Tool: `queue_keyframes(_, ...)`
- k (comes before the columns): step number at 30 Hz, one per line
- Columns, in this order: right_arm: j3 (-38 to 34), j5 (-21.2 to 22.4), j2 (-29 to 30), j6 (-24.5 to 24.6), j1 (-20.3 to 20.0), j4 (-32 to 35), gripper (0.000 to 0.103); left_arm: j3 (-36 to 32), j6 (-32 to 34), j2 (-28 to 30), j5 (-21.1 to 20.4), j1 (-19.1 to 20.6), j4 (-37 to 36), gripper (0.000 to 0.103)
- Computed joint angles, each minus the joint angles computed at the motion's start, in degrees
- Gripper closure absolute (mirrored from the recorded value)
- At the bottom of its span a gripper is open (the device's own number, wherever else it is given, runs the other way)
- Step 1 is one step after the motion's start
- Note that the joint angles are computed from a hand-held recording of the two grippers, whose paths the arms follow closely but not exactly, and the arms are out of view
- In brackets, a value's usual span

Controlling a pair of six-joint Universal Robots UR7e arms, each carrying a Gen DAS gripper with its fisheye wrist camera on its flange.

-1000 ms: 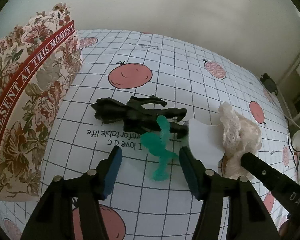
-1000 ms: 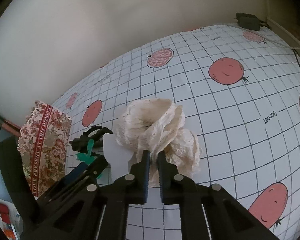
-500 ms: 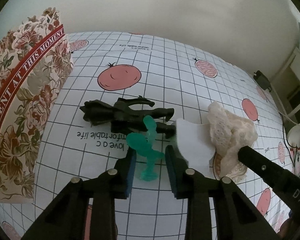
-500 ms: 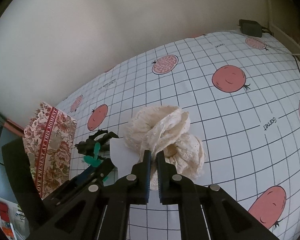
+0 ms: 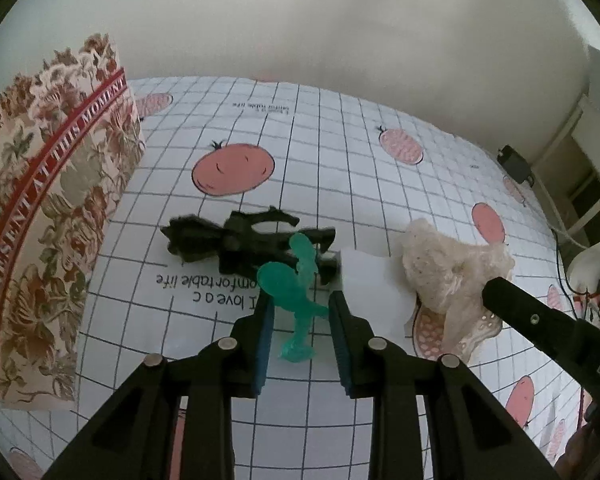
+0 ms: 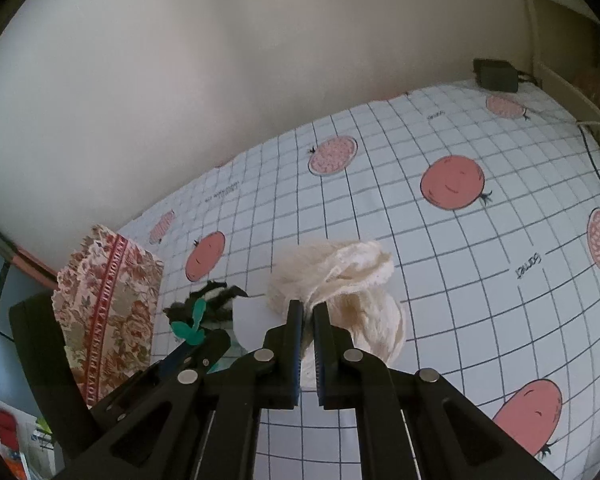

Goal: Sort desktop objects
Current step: 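Close the left tool on the green figure while the right tool closes on the cream lace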

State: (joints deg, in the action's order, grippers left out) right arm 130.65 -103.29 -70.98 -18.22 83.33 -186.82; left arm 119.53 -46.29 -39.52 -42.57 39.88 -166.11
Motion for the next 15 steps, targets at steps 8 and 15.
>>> queue_keyframes(8, 0.77, 1.96, -1.13, -0.31, 0.75, -2.69, 0.097, 0.36, 0.69, -1.06, 0.85, -1.03, -0.92, 0.074)
queue_keyframes(15, 1.5, 3.87, -2.61, -0.88, 1.78, -4.99, 0.097, 1.1, 1.1, -2.64, 1.93, -2.33, -2.28, 0.074)
